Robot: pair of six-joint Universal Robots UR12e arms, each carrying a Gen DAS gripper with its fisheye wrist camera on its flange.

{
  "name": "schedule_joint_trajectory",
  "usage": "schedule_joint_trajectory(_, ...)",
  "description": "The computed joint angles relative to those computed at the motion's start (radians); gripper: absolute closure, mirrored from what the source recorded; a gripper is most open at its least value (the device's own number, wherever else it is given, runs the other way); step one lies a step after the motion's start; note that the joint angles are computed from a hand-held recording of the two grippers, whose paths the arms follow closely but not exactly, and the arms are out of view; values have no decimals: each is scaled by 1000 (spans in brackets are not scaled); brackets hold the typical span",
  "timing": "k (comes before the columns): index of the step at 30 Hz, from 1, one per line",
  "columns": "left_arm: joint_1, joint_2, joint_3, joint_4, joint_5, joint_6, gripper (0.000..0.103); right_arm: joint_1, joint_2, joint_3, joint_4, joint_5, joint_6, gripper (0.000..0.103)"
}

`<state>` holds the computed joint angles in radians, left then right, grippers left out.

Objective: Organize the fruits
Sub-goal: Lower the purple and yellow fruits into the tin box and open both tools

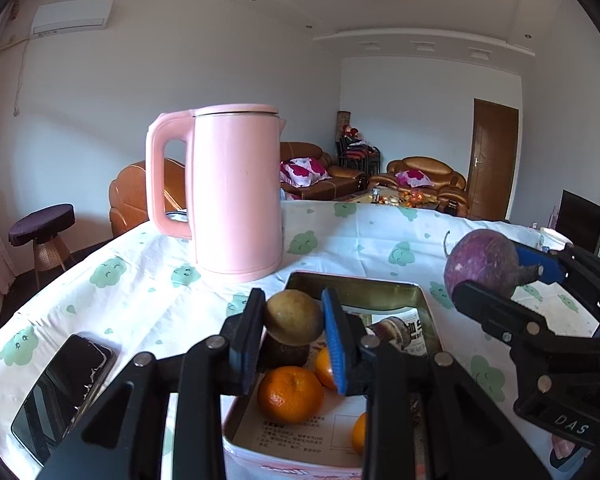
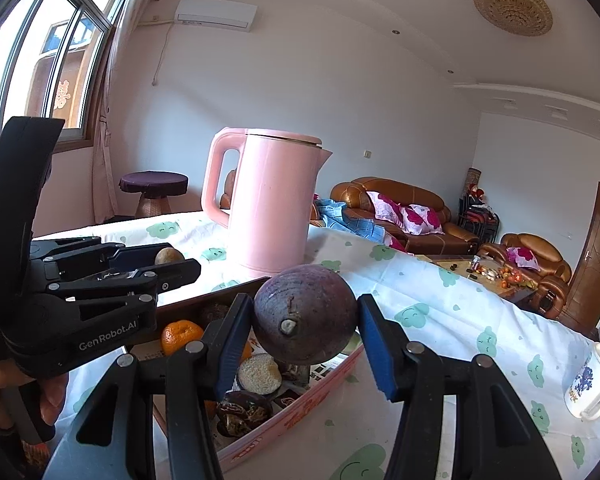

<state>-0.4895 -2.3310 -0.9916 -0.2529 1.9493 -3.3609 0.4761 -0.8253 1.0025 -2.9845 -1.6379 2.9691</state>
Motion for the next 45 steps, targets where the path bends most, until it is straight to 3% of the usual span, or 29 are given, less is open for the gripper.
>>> schedule_joint_trajectory(15,10,9,-12,-54,-25,-6,72,11,37,-67,96,22,0,47)
schedule_joint_trajectory(45,20,11,-11,-151,-77,-11,72,12,53,-101,221,47,12,47)
